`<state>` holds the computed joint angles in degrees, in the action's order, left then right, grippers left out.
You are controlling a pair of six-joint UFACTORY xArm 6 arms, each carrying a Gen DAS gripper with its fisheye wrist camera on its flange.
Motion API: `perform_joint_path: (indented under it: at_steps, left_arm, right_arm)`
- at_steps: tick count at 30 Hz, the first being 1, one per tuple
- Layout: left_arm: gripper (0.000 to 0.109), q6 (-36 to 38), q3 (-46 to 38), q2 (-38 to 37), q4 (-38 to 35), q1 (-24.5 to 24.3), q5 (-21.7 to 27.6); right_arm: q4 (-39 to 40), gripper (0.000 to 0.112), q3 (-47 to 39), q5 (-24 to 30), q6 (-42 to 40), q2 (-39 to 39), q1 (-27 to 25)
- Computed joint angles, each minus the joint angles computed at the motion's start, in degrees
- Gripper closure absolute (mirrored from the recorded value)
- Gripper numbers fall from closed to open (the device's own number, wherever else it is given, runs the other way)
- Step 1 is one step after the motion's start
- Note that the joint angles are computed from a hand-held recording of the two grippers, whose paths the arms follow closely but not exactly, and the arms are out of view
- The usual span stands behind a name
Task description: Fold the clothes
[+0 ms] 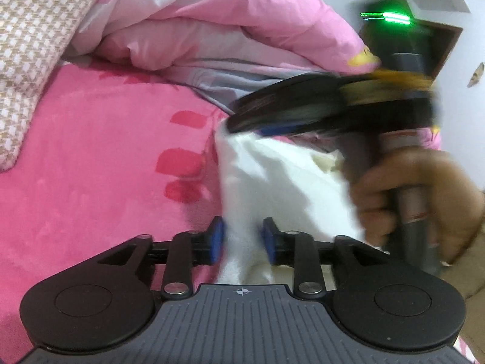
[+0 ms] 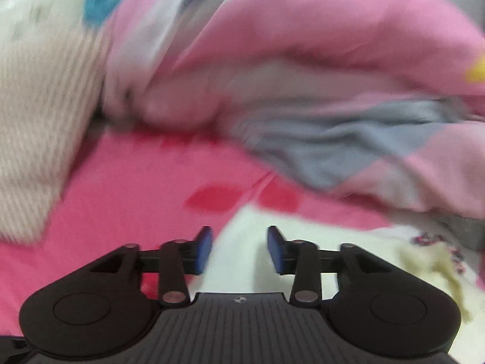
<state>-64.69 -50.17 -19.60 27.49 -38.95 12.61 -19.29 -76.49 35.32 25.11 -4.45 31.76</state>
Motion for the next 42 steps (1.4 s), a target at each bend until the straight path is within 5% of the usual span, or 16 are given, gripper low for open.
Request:
perform_joint_path:
  at_steps: [4, 8, 13, 16, 19, 26, 31, 35, 42]
  left_arm:
    - [0.058, -7.3, 0.3, -1.4, 7.3, 0.7, -0.3]
    - [0.056, -11.8, -0.8, -1.3, 16.4, 0.7, -0.7]
    - [0.053, 2.2, -1.9, 0.6, 8.8, -2.9, 1.2]
    - [0.051, 3.9, -3.5, 1.8, 9.3, -4.2, 5.1]
    - [0.045, 6.6, -3.1, 2.0, 4.7, -4.0, 5.4]
    - [0.043, 10.1, -1.8, 2.3, -2.5, -3.4, 3.5]
    - [0.042, 9.5, -1.8, 2.3, -1.7, -3.4, 3.4]
    - [0.041, 8.8, -0.9, 1.9, -2.1, -2.8, 1.7]
    - [0.040, -5.8, -0.4, -1.3, 13.6, -0.7, 0.2]
  right_arm:
    - [1.8, 0.069, 13.1, -8.9, 5.6, -13.8, -5.2]
    - [5.7, 0.073, 26.1, -8.2, 3.1, -28.1, -8.1]
    - [1.9, 0.074, 38.7, -6.6, 5.6, -42.6, -9.7]
    - [-1.5, 0.074, 43.6, -4.2, 8.7, -48.6, -11.7]
    - [-10.3, 0.074, 45.4, 3.2, 12.2, -48.7, -13.9]
    - [-7.2, 0.074, 51.0, -4.0, 11.0, -55.7, -21.5]
    - [5.4, 0.082, 50.1, -4.8, 2.8, -51.5, -31.0]
    - [7.3, 0.086, 50.5, -5.2, 10.0, -55.4, -36.5]
    - [22.9, 0.086, 52.8, 4.6, 3.4, -69.2, -41.0]
